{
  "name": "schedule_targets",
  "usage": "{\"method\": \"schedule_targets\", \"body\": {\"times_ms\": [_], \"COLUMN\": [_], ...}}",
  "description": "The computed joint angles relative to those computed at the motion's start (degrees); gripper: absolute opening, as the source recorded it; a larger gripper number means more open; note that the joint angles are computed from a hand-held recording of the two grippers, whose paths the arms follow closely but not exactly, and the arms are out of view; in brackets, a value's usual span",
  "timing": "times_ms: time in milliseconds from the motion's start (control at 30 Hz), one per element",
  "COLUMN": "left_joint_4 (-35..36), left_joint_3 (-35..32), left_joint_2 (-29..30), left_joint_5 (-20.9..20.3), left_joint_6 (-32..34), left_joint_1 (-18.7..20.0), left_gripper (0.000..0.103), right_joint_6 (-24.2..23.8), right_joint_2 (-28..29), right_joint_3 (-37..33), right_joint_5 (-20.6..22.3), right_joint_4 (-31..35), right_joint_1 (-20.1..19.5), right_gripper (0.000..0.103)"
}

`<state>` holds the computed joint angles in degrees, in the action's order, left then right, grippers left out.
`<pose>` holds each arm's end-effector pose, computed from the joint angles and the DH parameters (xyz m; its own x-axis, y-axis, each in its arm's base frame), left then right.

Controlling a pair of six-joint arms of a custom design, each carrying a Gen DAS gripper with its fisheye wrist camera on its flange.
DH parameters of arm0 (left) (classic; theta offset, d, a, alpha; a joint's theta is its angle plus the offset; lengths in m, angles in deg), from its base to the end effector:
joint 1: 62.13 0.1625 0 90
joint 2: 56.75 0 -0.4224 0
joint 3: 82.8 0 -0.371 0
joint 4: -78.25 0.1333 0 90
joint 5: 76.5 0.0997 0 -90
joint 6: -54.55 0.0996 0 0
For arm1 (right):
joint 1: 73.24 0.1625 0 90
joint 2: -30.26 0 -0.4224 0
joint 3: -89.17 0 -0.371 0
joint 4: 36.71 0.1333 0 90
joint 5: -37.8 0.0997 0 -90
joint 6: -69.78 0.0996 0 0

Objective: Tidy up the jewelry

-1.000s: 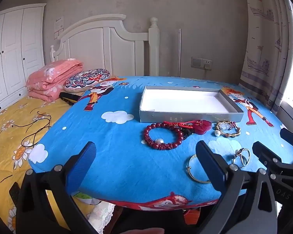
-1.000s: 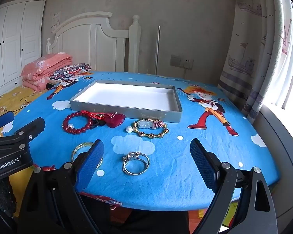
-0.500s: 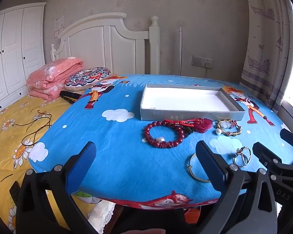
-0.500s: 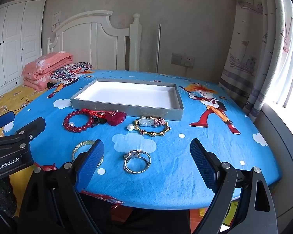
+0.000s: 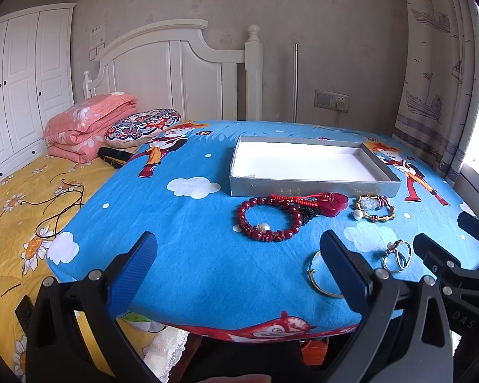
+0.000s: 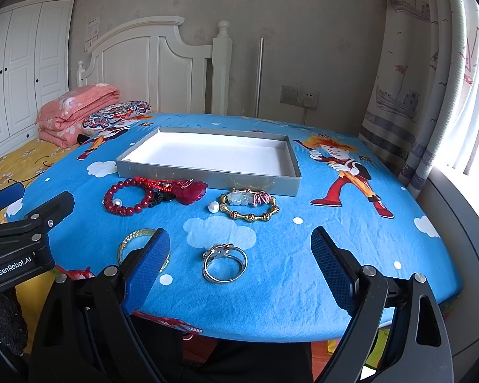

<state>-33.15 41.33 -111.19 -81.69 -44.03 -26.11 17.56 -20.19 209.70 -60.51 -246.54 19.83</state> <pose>-0.2143 -0.4433 0.0778 -0.6139 -0.4630 -0.6393 0.4617 0.4463 -0.7666 0.1474 -0.5279 0.1518 -0.5816 -0.4749 0.6604 -0.8068 0.4404 -0.3938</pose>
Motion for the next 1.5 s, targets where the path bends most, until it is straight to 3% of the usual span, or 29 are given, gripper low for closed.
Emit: {"method": "schedule_targets", "body": {"times_ms": [1067,1267,1500], "left_joint_4": [-0.8,-12.9,-9.9], "left_joint_3": [0.5,2.6,1.8], "left_joint_2": [-0.2,0.7,0.5], "left_joint_5": [0.1,0.3,0.0], "left_joint_6": [0.4,9.7,7.5], "left_joint_1": [0.0,-0.2,-0.4], "left_gripper": [0.099,0.099,0.099], "right_joint_6": [0.3,0.3,0.6], "right_joint_2": [-0.2,-0.2,-0.1], "right_joint_3": [-0.2,-0.2,-0.2], "right_joint_5": [-0.1,0.0,-0.2], "right_joint_4": [0.6,0.7,0.6], "right_joint_1": [0.0,-0.1,0.1], "right_gripper": [0.084,0.084,0.084]}}
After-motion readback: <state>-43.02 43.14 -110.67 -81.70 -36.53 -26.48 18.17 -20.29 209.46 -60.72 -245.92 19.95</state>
